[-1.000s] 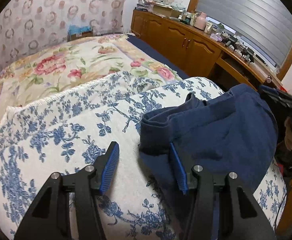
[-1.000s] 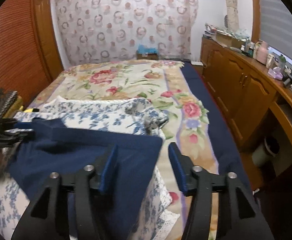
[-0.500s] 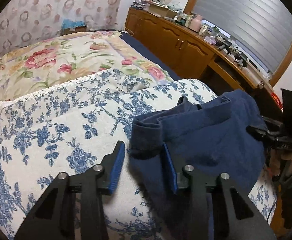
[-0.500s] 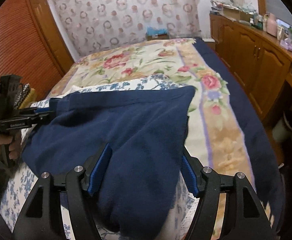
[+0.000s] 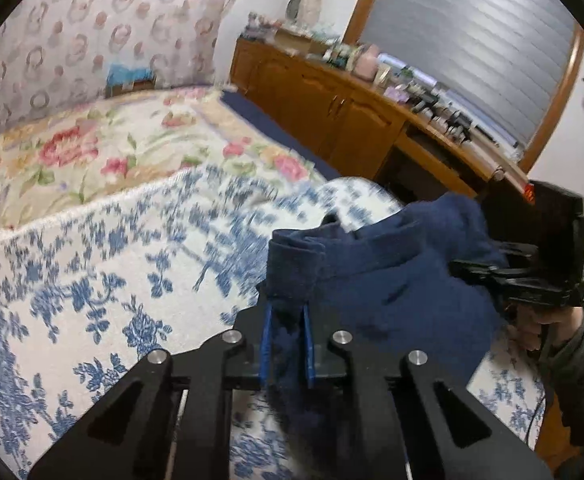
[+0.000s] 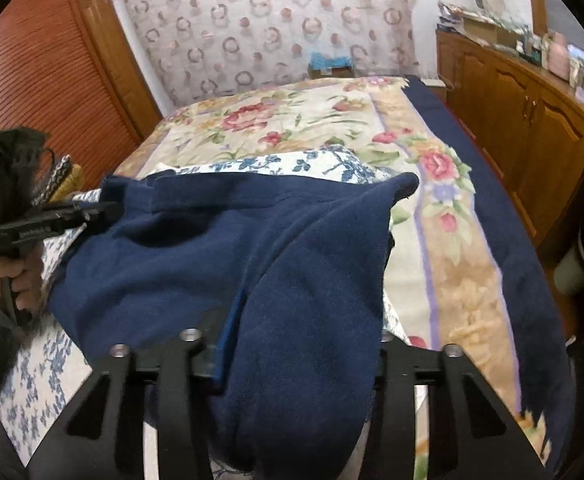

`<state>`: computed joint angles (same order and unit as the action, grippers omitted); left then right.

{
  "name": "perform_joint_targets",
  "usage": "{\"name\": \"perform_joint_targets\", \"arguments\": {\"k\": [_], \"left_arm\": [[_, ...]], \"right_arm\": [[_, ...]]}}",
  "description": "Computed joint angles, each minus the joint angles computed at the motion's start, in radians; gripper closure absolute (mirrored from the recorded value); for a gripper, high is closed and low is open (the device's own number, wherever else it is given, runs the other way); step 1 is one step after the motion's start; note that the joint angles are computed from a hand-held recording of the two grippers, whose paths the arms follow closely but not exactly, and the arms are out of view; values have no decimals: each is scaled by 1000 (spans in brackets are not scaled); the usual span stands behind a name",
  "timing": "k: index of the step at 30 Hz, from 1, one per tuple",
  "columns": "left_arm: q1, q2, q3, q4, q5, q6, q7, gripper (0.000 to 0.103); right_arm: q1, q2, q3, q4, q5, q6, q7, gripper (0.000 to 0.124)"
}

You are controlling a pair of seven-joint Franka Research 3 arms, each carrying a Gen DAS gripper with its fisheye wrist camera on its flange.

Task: Fold small clothes
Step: 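Lift the folded shirt with both tools and carry it toward the pillow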

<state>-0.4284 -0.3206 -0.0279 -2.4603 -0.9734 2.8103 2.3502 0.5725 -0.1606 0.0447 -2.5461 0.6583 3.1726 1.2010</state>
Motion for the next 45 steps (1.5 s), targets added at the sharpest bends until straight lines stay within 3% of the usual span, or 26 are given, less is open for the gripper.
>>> {"name": "perform_joint_targets", "arguments": {"k": [3,10,12,18,22,29,34,41,45], "left_arm": [[-28,-58,13,-23,-53,17,47,94],[-66,-192,51,-80,-57,68,49,94],[-69,-232,73,-104,-25,70,21,94],[-2,-369,79,-212,122,105,-108,94],[65,-433,65,-266,218,116,-187,94],[141,-546,66,-333,351,119,-282,94],[203,-636,68,-375,442,114,-337,94],[278,-718,97,-412,559,114,-398,94],[316,-774,135,-444,615,126,-423,94]], "right_arm": [[9,-12,-1,-10,-7,19,-13,107],[47,-56,-14,-23,-69,80,12,109],[113,-58,-69,-11,-84,85,9,109],[299,-22,-197,61,-78,77,-45,110],[338,33,-191,138,-46,66,-107,110],[190,119,-29,258,-156,11,-69,110],[111,163,49,337,-344,-20,59,110],[78,237,98,474,-630,-78,245,110],[86,289,113,566,-706,-119,271,110]]}}
